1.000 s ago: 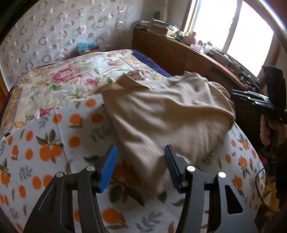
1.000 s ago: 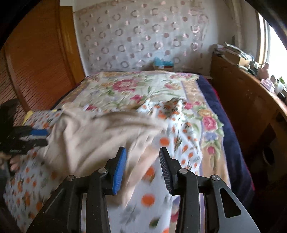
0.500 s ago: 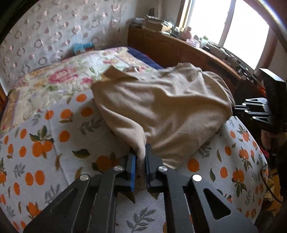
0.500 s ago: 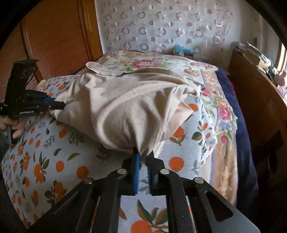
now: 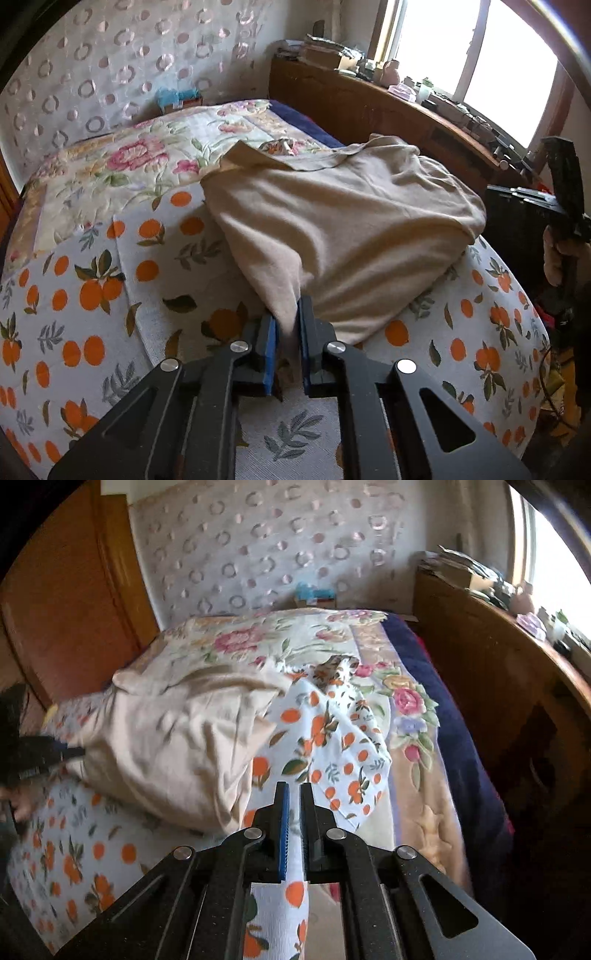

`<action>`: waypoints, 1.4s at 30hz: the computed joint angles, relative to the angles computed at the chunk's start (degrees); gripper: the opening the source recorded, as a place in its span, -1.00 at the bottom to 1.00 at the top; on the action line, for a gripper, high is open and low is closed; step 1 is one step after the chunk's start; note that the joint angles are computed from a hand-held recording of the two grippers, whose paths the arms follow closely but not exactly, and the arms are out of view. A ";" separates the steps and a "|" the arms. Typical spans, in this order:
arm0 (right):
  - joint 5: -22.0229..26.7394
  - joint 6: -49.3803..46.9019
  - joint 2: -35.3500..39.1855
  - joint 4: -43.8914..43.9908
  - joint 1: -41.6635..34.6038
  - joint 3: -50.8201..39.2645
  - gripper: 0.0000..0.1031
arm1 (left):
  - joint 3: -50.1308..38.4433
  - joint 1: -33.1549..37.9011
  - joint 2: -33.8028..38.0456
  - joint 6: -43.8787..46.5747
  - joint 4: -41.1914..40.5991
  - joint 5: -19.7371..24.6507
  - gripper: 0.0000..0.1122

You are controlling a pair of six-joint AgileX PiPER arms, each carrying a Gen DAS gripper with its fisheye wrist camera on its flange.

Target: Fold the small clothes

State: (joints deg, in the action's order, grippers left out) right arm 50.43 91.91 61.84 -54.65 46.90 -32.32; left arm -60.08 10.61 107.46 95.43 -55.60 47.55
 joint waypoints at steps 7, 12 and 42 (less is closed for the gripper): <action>-11.99 6.97 8.14 -9.23 -6.02 -3.12 0.48 | -5.23 -0.93 1.17 -4.68 -1.41 0.70 -0.13; -24.86 9.66 17.87 -13.63 -16.47 -4.65 0.49 | -13.44 -4.93 6.20 -13.62 0.78 -1.97 -0.12; -33.70 -11.36 16.77 -5.49 -22.05 -9.35 -0.68 | -17.43 -1.73 6.39 -15.65 -3.40 8.32 -0.80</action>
